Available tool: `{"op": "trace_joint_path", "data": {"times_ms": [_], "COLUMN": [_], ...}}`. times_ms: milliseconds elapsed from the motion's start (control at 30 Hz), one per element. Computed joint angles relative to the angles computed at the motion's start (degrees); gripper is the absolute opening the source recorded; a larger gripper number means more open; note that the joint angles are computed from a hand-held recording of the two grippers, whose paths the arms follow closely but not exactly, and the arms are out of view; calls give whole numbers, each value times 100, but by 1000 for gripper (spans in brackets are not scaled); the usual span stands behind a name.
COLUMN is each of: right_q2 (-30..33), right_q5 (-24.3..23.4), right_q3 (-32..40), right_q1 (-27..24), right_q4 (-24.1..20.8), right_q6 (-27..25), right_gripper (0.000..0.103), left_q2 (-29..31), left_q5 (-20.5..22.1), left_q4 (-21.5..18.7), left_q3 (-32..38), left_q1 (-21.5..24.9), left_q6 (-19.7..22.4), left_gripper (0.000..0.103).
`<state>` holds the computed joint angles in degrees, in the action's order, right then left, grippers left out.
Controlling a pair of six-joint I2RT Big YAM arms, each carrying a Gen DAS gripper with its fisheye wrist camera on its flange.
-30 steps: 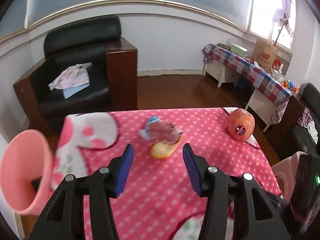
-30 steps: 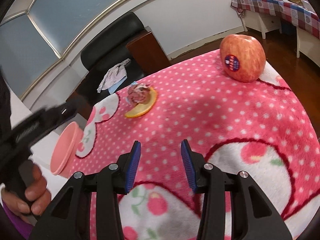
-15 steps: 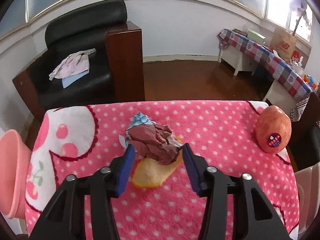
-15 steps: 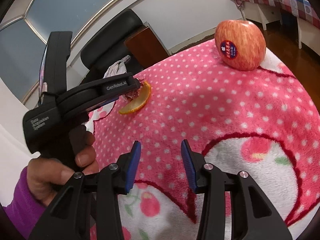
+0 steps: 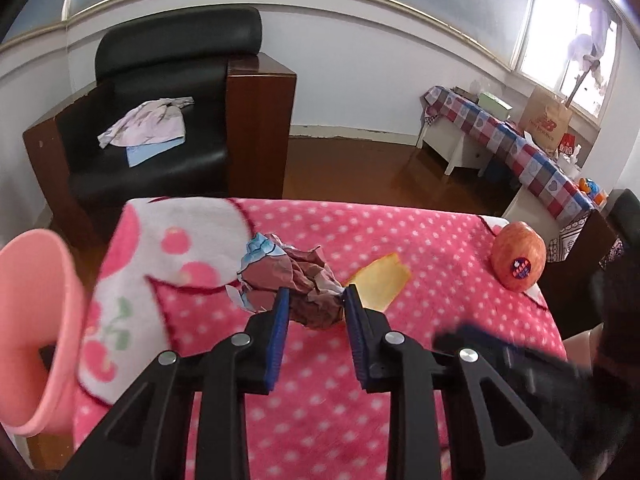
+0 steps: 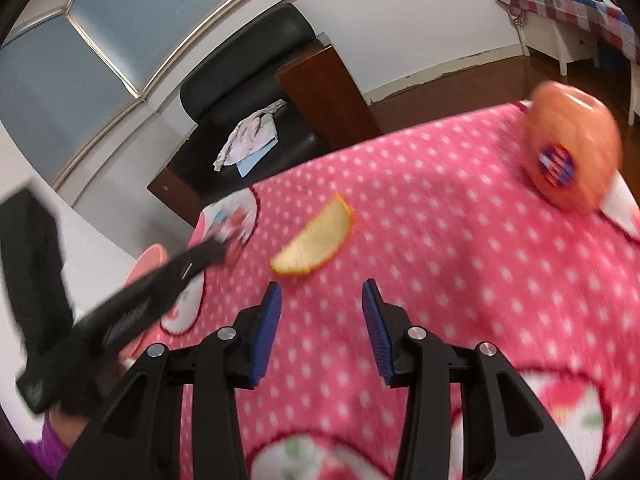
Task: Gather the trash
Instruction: 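Grasp the crumpled brown wrapper with the left gripper while the right grasps the lemon peel, then lift the brown wrapper with the left gripper while the right holds the lemon peel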
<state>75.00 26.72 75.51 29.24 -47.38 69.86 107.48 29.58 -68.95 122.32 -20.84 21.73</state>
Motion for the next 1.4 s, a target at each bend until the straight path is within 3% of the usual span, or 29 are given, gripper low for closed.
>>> {"op": "trace_joint_path", "data": {"times_ms": [100,367,467,567,700,967,1167,1400], "right_q2": [178,740,802,861,696,213,59,-45], "right_q5": [-239,-342,-354,-288,-242,268,886,1214], "right_q3": [108,598,591,630,468,296,354,308], "right_q1": [-293,-669,-706,-680,-604,81,787,1310], "right_q4": [181,-306,-218,-263,-112,-243,-762,-1177], "right_q6": [-264,-600,-660,-588,-344,168,760,1379], "right_gripper": [43,43,42,13,7,6,6,6], "left_q2": [-61,-168,-160,-181,-280,-746,-1136,-1573], "left_q5": [141,344,356,359,385,496,544,474], "left_q4": [-35,-47,-120,-120,-62,108,43,-66], "left_q3": [-78,-242,-235,-265,-385,-901,-1390,-2062], "left_q1": [177,433,468,489,528,647,733,748], "left_q6": [136,406,431,428,439,641,837,1173], "left_gripper": [27,27,27,27,27,27,27,28]}}
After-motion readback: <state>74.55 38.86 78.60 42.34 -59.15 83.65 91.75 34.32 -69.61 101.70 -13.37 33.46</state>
